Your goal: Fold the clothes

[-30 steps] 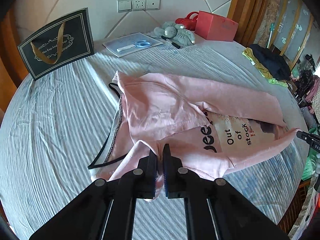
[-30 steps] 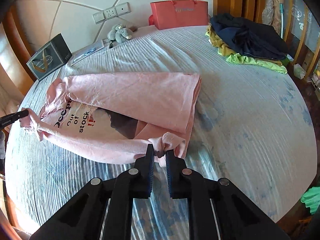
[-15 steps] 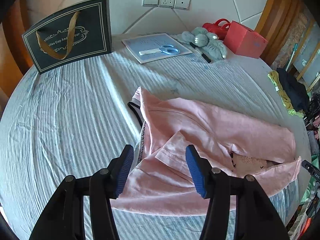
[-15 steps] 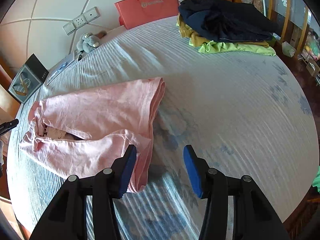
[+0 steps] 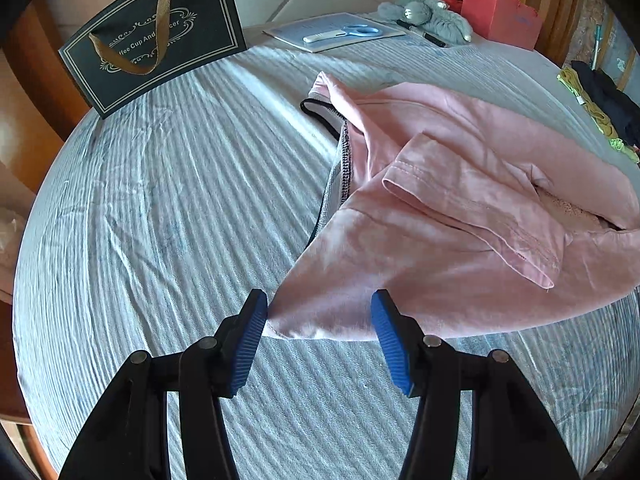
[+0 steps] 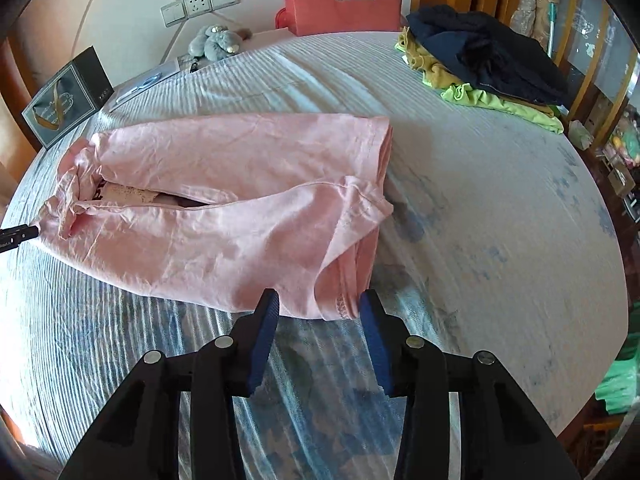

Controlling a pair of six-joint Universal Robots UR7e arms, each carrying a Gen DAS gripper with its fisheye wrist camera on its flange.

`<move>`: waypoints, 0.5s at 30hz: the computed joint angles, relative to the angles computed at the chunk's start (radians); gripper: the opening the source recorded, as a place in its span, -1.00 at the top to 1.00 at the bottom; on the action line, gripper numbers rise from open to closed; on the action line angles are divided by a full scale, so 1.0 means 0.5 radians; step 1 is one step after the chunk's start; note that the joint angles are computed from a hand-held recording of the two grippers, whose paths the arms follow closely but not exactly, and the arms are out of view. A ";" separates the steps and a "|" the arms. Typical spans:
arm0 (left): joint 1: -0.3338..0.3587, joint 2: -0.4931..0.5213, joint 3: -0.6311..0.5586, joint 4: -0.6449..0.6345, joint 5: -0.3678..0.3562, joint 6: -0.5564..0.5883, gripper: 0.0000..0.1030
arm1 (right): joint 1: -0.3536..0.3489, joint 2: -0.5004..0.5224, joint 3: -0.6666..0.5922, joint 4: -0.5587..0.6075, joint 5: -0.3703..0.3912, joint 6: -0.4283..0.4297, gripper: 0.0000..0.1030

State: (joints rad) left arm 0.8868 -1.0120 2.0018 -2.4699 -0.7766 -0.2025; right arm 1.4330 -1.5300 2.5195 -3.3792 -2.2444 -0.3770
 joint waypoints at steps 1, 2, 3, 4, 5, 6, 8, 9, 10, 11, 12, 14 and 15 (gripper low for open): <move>0.004 0.002 0.004 0.001 0.000 -0.003 -0.07 | 0.018 0.061 -0.019 -0.033 -0.062 0.008 0.20; 0.004 0.008 0.010 -0.012 0.019 0.004 -0.07 | 0.015 0.100 -0.039 -0.030 -0.113 0.014 0.20; 0.005 0.011 0.013 -0.030 0.029 0.005 -0.07 | 0.011 0.137 -0.059 -0.023 -0.163 0.021 0.27; 0.008 0.014 0.012 -0.038 0.037 -0.001 -0.07 | 0.006 0.174 -0.079 -0.015 -0.212 0.029 0.44; 0.017 0.015 -0.003 -0.015 0.035 -0.031 -0.06 | -0.004 0.144 -0.074 0.000 -0.189 0.026 0.71; 0.028 0.011 -0.019 0.007 0.019 -0.063 -0.05 | -0.013 0.107 -0.067 0.017 -0.160 0.021 0.72; 0.055 -0.001 -0.047 0.048 -0.027 -0.124 -0.04 | -0.057 -0.010 -0.055 0.107 -0.124 0.074 0.72; 0.062 -0.007 -0.056 0.066 -0.037 -0.146 -0.06 | -0.098 -0.067 -0.054 0.163 -0.113 0.121 0.73; 0.064 -0.012 -0.064 0.097 -0.042 -0.170 -0.09 | -0.133 -0.094 -0.062 0.198 -0.166 0.180 0.72; 0.067 -0.016 -0.072 0.128 -0.046 -0.194 -0.09 | -0.186 -0.145 -0.061 0.241 -0.171 0.241 0.47; 0.067 -0.024 -0.082 0.165 -0.054 -0.219 -0.09 | -0.242 -0.223 -0.061 0.322 -0.122 0.306 0.08; 0.045 -0.059 -0.084 0.177 -0.098 -0.193 -0.09 | -0.190 -0.240 -0.059 0.300 -0.120 0.252 0.10; 0.021 -0.074 -0.076 0.134 -0.125 -0.130 -0.09 | -0.161 -0.245 -0.058 0.282 -0.120 0.219 0.11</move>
